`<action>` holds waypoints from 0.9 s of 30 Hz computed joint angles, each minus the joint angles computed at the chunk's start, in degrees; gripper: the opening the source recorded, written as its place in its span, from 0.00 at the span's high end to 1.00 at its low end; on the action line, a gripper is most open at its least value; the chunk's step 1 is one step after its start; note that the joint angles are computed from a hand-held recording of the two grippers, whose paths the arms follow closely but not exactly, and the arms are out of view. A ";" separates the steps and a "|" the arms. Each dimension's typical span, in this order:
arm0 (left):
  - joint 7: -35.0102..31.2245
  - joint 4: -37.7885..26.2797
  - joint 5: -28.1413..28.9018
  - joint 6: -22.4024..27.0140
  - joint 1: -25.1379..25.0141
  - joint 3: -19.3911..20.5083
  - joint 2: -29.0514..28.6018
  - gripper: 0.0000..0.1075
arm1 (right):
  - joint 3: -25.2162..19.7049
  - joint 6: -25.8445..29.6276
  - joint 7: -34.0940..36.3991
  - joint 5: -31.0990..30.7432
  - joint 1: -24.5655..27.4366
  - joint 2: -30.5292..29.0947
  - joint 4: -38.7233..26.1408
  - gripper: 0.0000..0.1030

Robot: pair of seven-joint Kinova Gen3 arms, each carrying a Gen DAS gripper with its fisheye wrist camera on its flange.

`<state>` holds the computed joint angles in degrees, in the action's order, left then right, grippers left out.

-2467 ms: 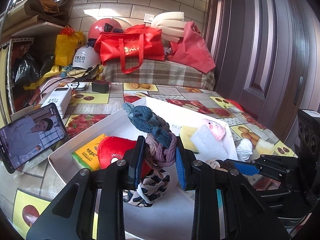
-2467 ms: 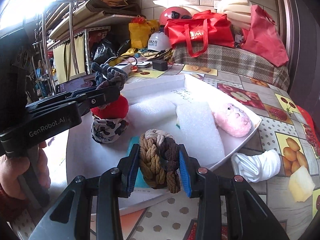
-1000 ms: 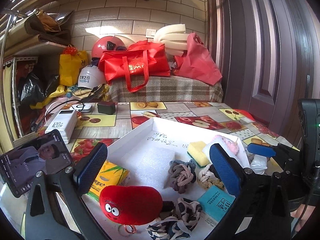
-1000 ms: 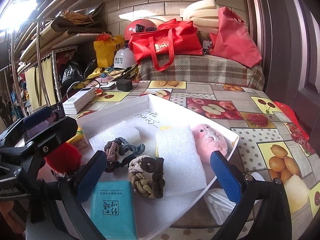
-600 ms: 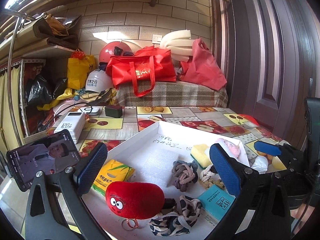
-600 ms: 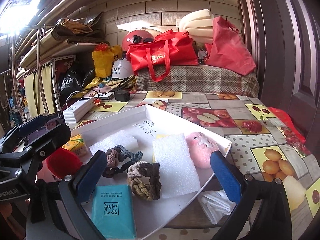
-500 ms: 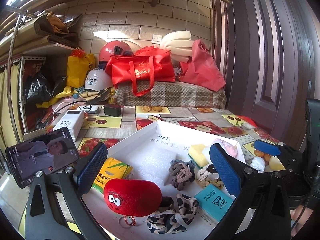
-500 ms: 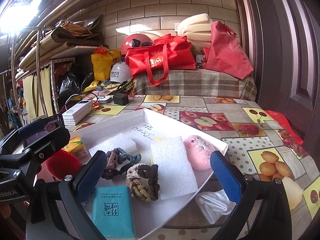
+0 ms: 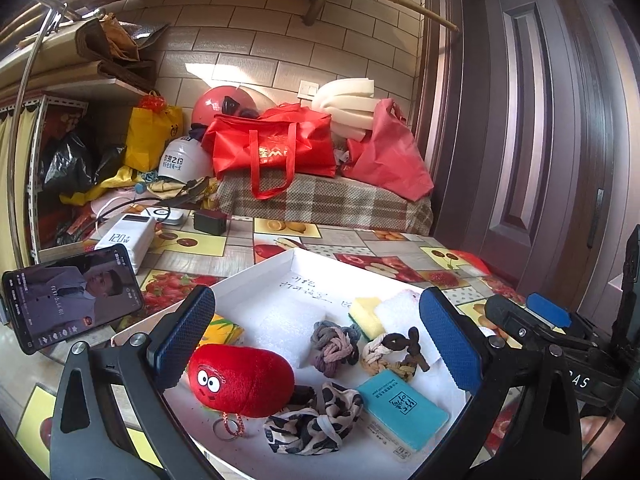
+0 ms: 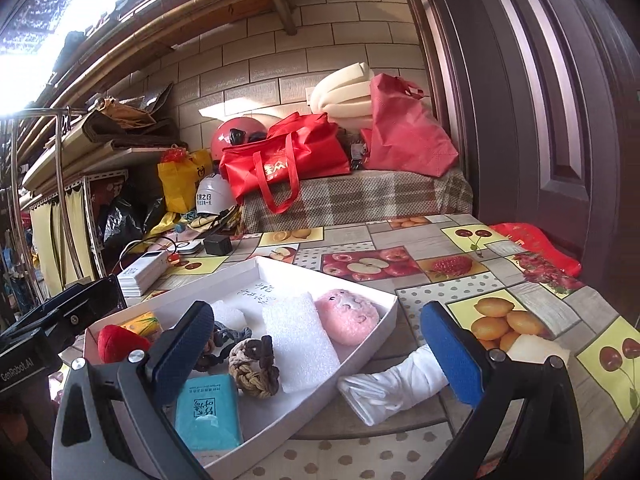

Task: Organize soft objects
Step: 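Move both open tools back toward the white sock and foam block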

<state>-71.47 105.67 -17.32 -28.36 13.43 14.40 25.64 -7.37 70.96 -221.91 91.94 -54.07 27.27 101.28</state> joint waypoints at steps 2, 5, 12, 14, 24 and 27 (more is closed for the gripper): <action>-0.09 0.74 -0.75 -0.82 0.02 0.37 -0.38 0.04 | 0.34 2.82 -3.03 -0.05 -1.54 -0.94 2.40 0.00; 2.88 1.75 -6.41 -2.55 -2.47 3.04 -0.80 0.04 | 0.48 9.79 -10.02 1.64 -4.16 -2.39 7.74 0.00; 7.17 0.06 -16.22 3.41 -3.76 6.60 -0.91 0.04 | 9.63 4.51 -5.38 -5.26 -9.17 -9.18 14.92 0.00; 8.33 -0.66 -20.88 4.95 -7.51 11.81 0.14 0.04 | 6.03 -0.15 -2.53 -8.22 -3.87 -12.13 15.62 0.00; 12.69 -1.65 -29.76 6.77 -5.62 10.72 -0.57 0.04 | -3.40 -15.65 16.76 -11.89 12.33 -10.70 8.03 0.00; 15.99 -2.17 -32.54 7.22 -7.51 12.47 -0.07 0.04 | -2.35 -9.89 22.03 -18.86 14.14 -6.13 0.07 0.00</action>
